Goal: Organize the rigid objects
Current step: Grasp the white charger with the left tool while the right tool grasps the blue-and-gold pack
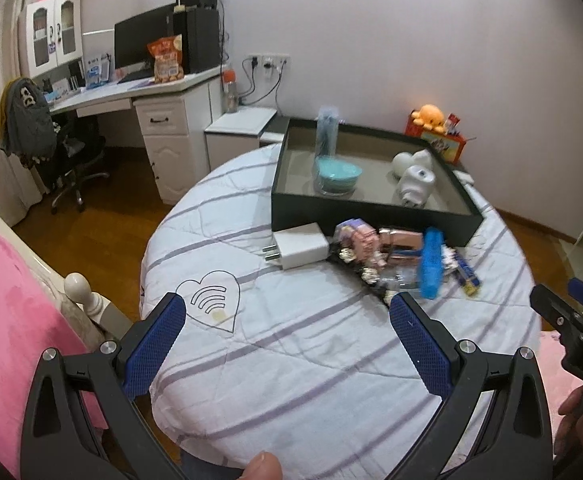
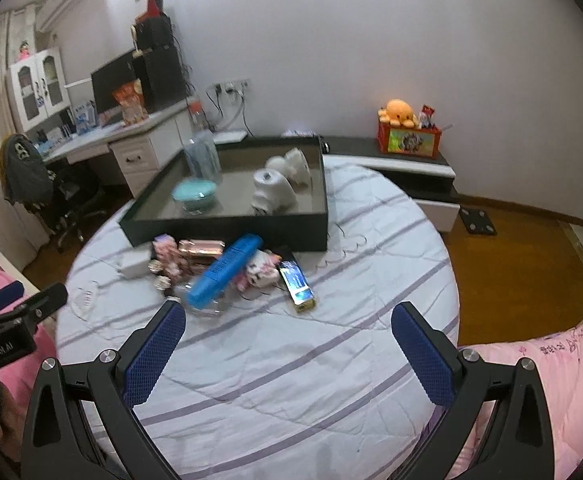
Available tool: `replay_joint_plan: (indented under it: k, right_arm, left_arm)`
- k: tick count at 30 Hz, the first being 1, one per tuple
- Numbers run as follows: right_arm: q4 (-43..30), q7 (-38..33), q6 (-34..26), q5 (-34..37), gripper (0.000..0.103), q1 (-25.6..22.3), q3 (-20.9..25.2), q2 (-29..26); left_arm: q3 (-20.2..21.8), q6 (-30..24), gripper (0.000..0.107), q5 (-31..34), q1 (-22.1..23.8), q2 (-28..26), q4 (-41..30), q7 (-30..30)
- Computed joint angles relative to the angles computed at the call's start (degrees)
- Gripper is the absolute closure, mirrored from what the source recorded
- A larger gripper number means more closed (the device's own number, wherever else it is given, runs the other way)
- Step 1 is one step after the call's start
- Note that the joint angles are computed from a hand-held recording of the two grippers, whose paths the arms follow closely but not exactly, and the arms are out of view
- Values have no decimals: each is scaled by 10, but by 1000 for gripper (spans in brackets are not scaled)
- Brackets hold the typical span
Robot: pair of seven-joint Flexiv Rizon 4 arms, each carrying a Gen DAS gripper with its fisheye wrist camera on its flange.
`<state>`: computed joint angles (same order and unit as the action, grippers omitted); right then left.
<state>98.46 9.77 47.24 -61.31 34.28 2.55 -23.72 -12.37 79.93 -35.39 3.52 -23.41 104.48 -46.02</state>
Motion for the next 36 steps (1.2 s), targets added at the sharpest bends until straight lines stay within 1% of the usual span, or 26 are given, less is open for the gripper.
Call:
replay_joint_plan:
  k: [4,10,13,18,21,22,24,26,30,32,33,34,35,36]
  right_arm:
    - [-17,-38,5,39,0,-12,0,-25]
    - [-48,-103,8,94,0,-19,-11,-63]
    - [-61,-133,18,119,4,-23,-16,-79]
    - [-81,-179,26,154,12,-23,-25,-102]
    - [-88,-196,32,169,22,-23,-29,-111]
    - [-91,-201,33,173,24,-23,-31,-113]
    - [-98,-211,34,181,24,-22,-34,-121]
    - [-101,-215,38,184,24,-21,-39,-125]
    - [-108,-223,43,185,26,-17,-46,-132]
    - [-110,-228,47,185,31,-16,-49,-134]
    - [-111,-231,50,183,35,-16,-51,-135]
    - [-111,-233,54,182,42,-15,-52,-135]
    - [-110,-233,60,180,45,-14,-53,-135]
    - [-112,-234,63,180,56,-14,-54,-136]
  left_arm:
    - [48,-30,4,59,-31,-48,-58,-55]
    - [74,-68,4,123,-47,-103,-130,-116]
    - [90,-93,4,152,-58,-134,-175,-150]
    - [91,-123,4,181,-60,-168,-225,-177]
    - [97,-136,4,197,-65,-187,-253,-189]
    - [100,-142,4,202,-66,-193,-263,-195]
    - [107,-157,4,211,-71,-207,-287,-211]
    - [102,-168,4,214,-69,-214,-300,-216]
    - [104,-169,4,224,-72,-225,-316,-232]
    - [94,-167,4,219,-66,-229,-320,-229]
    - [86,-169,4,214,-61,-230,-320,-225]
    - [81,-171,7,210,-57,-231,-319,-221]
    - [73,-172,9,204,-52,-229,-316,-212]
    - [68,-169,18,202,-49,-226,-310,-204]
